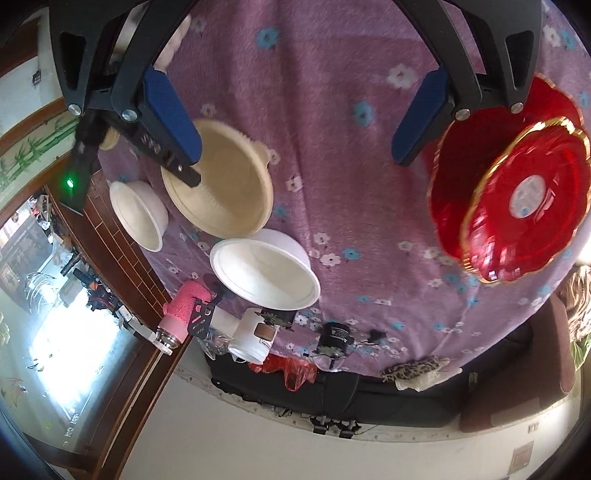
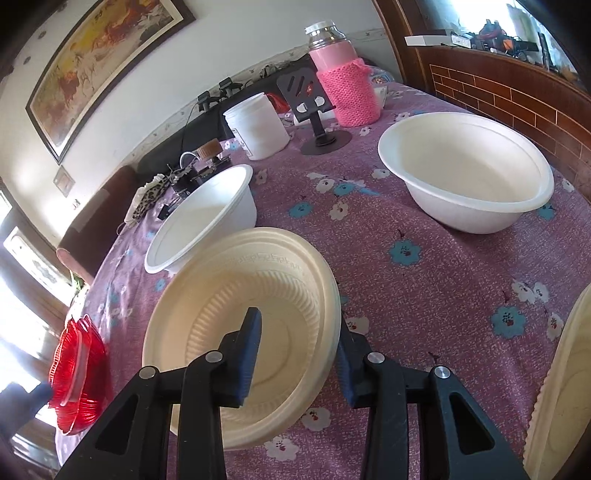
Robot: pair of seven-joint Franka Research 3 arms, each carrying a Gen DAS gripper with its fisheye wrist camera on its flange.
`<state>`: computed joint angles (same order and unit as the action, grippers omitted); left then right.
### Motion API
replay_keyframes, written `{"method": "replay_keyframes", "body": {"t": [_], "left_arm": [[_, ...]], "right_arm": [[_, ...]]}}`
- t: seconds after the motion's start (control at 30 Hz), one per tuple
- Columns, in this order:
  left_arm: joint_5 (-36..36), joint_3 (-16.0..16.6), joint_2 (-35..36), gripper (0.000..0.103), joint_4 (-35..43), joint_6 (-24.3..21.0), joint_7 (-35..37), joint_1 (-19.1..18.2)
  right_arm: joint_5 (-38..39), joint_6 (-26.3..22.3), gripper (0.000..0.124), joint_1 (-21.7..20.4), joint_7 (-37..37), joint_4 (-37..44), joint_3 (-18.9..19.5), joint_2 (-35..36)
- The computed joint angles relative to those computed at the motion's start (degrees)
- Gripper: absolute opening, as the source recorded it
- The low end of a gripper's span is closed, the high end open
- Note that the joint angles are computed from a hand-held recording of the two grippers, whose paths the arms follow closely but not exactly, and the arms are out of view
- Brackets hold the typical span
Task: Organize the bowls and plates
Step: 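Close the right tool on the rim of the beige bowl, then lift the beige bowl with the right tool and carry it over the red plates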
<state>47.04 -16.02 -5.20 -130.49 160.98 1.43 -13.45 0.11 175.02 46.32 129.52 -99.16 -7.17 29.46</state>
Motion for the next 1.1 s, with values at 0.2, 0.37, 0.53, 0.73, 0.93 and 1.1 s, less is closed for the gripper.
{"method": "replay_keyframes", "body": {"t": [0.2,0.37,0.53,0.73,0.93,1.1], "left_arm": [[-6.6,1.9,10.4,0.085,8.8,-1.6,7.5,-1.1],[-19.3,2.4,17.6,0.055,14.2,-2.6,19.6,-1.5],[-20.1,4.7,20.6,0.055,16.7,-3.3,20.7,-4.1],[-21.9,4.1,21.6,0.029,18.1,-3.6,25.2,-4.6],[-20.4,5.3,17.9,0.019,13.6,-2.7,20.9,-6.1],[-12.6,6.0,11.8,0.019,7.8,-1.1,12.3,-6.8]], "right_arm": [[-0.4,1.5,0.04,0.9,-0.6,-0.9,-0.8,-0.5],[-0.4,0.4,0.04,0.8,-1.4,-0.6,-0.7,-0.5],[-0.2,-0.7,0.04,-0.4,-2.2,0.0,0.7,-0.2],[0.1,-0.9,0.04,-2.0,-3.9,0.5,2.8,0.1],[1.9,1.5,0.031,-2.9,-6.1,-0.8,4.3,-0.6],[5.7,7.0,0.025,-4.1,-10.6,-3.8,7.6,-2.2]]}}
